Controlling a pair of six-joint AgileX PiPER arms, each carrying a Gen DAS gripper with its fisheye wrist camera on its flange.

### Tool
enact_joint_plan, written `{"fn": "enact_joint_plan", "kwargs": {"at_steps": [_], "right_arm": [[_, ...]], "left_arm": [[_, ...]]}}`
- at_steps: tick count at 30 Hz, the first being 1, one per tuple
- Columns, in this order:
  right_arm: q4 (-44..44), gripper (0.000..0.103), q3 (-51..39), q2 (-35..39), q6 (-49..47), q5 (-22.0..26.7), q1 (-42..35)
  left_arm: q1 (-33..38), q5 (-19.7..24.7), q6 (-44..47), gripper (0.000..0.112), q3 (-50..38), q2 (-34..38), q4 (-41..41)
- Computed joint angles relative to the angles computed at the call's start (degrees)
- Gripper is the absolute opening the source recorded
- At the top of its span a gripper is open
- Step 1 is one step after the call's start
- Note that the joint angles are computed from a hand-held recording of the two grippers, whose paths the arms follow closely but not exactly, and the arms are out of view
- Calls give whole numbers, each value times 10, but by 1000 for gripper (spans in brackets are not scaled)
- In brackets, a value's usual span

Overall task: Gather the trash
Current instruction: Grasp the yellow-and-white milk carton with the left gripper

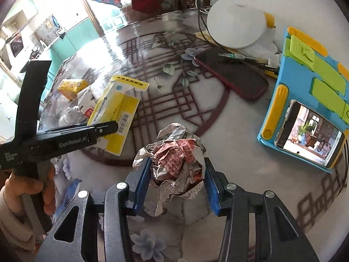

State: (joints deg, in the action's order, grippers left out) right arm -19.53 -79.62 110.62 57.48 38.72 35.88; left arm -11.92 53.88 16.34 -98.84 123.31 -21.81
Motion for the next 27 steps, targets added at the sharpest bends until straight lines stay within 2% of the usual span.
{"fn": "enact_joint_plan", "kwargs": {"at_steps": [8, 14, 18, 22, 23, 25, 26, 27], "right_arm": [[-15, 44, -88, 37, -10, 35, 27], [-9, 44, -180, 85, -35, 73, 56], [-6, 44, -253, 123, -48, 109, 82], [-10, 45, -315, 156, -40, 140, 105], [-15, 45, -326, 162, -30, 150, 110], [-22, 45, -333, 165, -13, 162, 117], [-26, 45, -330, 163, -3, 165, 119], [-31, 45, -325, 160, 5, 168, 119]], "left_arm": [[51, -19, 92, 27, 111, -105, -64], [119, -23, 126, 20, 186, -164, -82], [171, -23, 151, 10, 220, -188, -92], [210, -7, 174, 10, 223, -188, -97], [212, -2, 177, 14, 220, -185, -99], [213, -6, 183, 36, 215, -183, -103], [209, -19, 185, 69, 214, -182, -111], [210, -25, 197, 90, 215, -182, -127]]}}
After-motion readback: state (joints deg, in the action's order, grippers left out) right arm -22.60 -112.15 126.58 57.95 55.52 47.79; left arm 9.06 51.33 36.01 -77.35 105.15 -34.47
